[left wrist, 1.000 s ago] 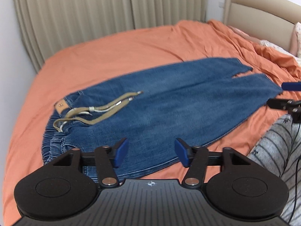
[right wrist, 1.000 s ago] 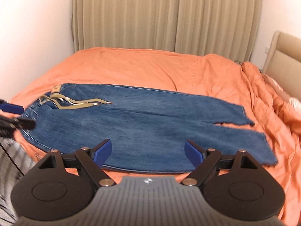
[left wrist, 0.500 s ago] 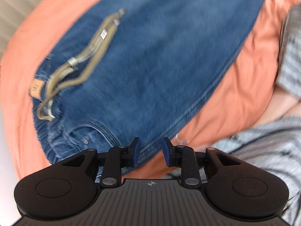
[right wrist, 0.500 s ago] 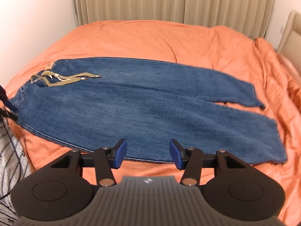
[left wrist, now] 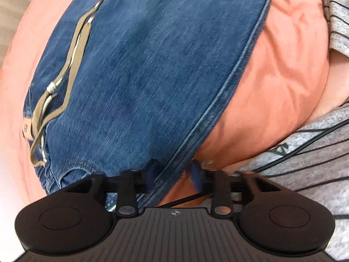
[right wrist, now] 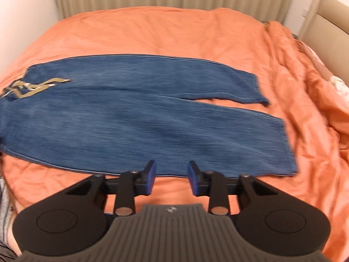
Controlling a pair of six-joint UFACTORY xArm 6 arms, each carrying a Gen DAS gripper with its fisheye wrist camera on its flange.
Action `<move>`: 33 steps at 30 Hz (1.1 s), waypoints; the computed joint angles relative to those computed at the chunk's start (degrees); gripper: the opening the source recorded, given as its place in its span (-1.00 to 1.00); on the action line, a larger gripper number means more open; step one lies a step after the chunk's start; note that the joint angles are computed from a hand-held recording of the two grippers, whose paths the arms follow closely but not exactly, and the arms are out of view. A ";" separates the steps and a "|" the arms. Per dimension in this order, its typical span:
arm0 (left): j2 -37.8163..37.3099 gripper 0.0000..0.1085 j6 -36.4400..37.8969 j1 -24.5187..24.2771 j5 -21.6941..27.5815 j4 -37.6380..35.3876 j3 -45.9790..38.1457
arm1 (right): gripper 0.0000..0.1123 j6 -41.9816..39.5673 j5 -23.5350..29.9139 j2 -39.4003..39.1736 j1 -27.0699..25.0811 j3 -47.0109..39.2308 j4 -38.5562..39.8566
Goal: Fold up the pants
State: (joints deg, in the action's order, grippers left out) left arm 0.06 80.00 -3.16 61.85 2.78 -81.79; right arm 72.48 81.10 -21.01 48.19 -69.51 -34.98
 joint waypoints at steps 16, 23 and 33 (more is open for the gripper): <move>-3.29 -0.93 -14.75 6.74 -1.16 -22.70 -9.98 | -0.57 -32.53 5.26 -10.89 -5.24 19.04 -3.01; -3.55 -0.93 -21.45 4.80 -1.13 -20.66 -12.80 | -0.56 -37.52 1.97 -9.86 -5.79 27.16 -10.42; -0.90 -0.93 -28.17 1.92 -9.90 -18.95 -12.91 | -1.00 -29.07 2.20 -12.72 -5.73 28.15 -22.23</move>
